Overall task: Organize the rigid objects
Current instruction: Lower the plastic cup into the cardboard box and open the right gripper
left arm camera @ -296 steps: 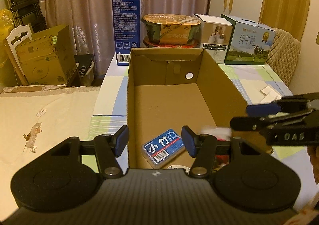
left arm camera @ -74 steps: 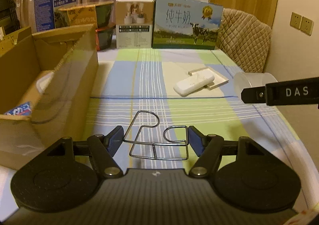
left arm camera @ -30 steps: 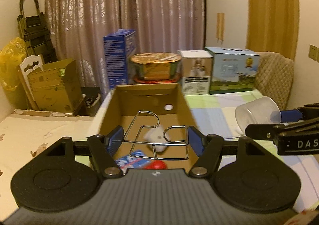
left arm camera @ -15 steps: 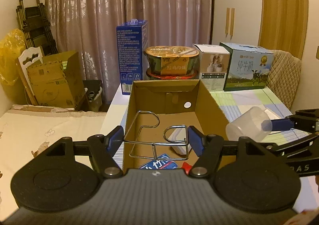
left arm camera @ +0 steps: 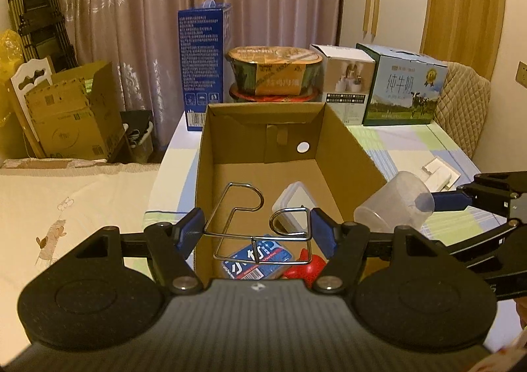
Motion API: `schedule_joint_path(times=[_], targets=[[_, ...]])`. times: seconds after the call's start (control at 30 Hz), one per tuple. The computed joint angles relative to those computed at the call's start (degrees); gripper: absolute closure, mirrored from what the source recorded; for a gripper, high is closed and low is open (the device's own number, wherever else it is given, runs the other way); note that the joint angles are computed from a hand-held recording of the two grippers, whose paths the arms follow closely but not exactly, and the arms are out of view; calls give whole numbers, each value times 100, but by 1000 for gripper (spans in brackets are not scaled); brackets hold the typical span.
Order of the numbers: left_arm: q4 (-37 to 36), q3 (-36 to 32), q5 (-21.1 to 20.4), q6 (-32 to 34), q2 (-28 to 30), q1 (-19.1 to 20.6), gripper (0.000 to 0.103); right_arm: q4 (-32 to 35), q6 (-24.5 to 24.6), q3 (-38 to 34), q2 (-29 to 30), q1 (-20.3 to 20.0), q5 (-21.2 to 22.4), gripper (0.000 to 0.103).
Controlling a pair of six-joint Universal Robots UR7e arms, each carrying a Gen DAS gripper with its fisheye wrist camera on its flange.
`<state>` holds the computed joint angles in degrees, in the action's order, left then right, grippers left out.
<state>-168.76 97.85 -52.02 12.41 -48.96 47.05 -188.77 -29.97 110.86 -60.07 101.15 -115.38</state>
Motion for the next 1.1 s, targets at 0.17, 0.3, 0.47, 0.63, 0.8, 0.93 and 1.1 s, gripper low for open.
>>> schedule_joint_path(times=[0.17, 0.3, 0.47, 0.63, 0.8, 0.93, 1.1], targets=[[96, -123, -17, 4, 89, 37, 37, 19, 20, -52, 52, -14, 6, 35], [147, -193, -56, -17, 147, 65, 37, 37, 37, -76, 81, -24, 6, 35], [197, -222, -84, -51, 190, 93, 37, 63, 51, -75, 90, -56, -4, 35], [221, -253, -110, -73, 237, 115, 36, 92, 83, -69, 65, -88, 30, 35], [164, -268, -21, -49, 275, 98, 31, 103, 109, -69, 61, -86, 30, 35], [102, -227, 14, -82, 236, 94, 31, 99, 110, -63, 60, -84, 33, 35], [85, -195, 78, -99, 187, 81, 31, 106, 128, -59, 58, -84, 37, 35]])
